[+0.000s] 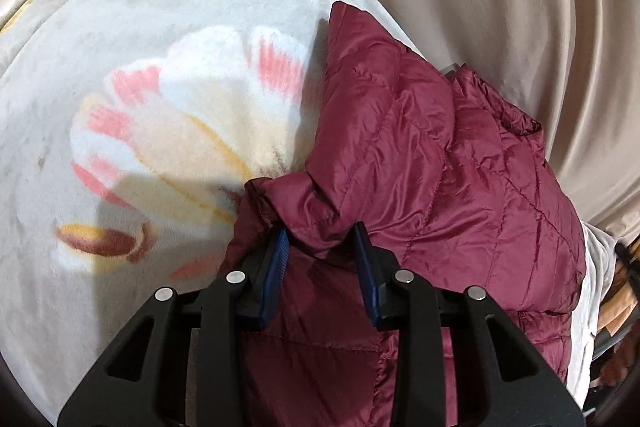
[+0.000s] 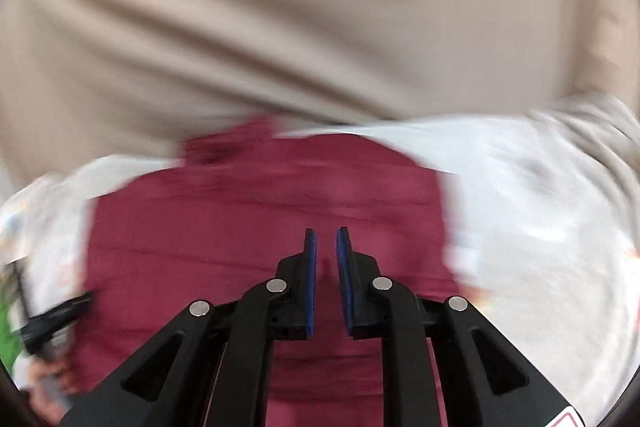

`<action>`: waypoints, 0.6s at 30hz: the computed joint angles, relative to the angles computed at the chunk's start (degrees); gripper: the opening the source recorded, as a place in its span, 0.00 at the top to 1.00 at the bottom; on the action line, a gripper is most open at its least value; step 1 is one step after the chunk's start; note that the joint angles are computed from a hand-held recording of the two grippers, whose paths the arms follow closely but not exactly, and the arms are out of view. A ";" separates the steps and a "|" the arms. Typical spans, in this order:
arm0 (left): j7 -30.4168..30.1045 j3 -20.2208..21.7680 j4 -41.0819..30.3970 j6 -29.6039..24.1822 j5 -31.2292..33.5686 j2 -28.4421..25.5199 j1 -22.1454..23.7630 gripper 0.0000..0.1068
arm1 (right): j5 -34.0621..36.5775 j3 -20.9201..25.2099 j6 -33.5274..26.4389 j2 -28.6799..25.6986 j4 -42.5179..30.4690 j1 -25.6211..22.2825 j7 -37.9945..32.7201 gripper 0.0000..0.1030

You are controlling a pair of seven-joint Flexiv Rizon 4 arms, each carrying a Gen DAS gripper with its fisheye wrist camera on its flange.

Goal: Fold large clothes

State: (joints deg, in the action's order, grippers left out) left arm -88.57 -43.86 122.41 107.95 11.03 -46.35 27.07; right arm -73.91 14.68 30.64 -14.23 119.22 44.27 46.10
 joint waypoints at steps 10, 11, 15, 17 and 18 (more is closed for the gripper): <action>-0.58 -1.52 0.84 0.79 1.24 -1.73 2.29 0.70 | 10.13 -9.47 30.59 -35.09 -42.68 0.77 -37.16 0.87; -0.72 -1.17 0.62 0.74 1.01 -1.55 1.73 0.70 | 13.24 -8.93 29.07 -38.06 -47.15 0.96 -40.62 0.87; -0.73 -1.57 0.48 0.36 1.15 -1.88 2.07 0.70 | 19.66 -7.10 22.45 -44.08 -56.73 0.99 -50.34 1.00; -0.55 -1.84 0.21 0.14 1.13 -2.19 2.17 0.69 | 20.99 -12.15 20.41 -42.44 -55.04 2.60 -46.69 1.00; -0.46 -2.08 0.29 0.15 1.21 -2.38 2.45 0.70 | 16.88 -12.45 18.98 -39.81 -51.39 2.00 -40.03 1.00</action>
State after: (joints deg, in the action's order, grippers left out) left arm -89.03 -45.94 122.69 108.09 12.24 -48.73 29.52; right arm -57.03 2.24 49.61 -54.04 67.84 46.27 6.07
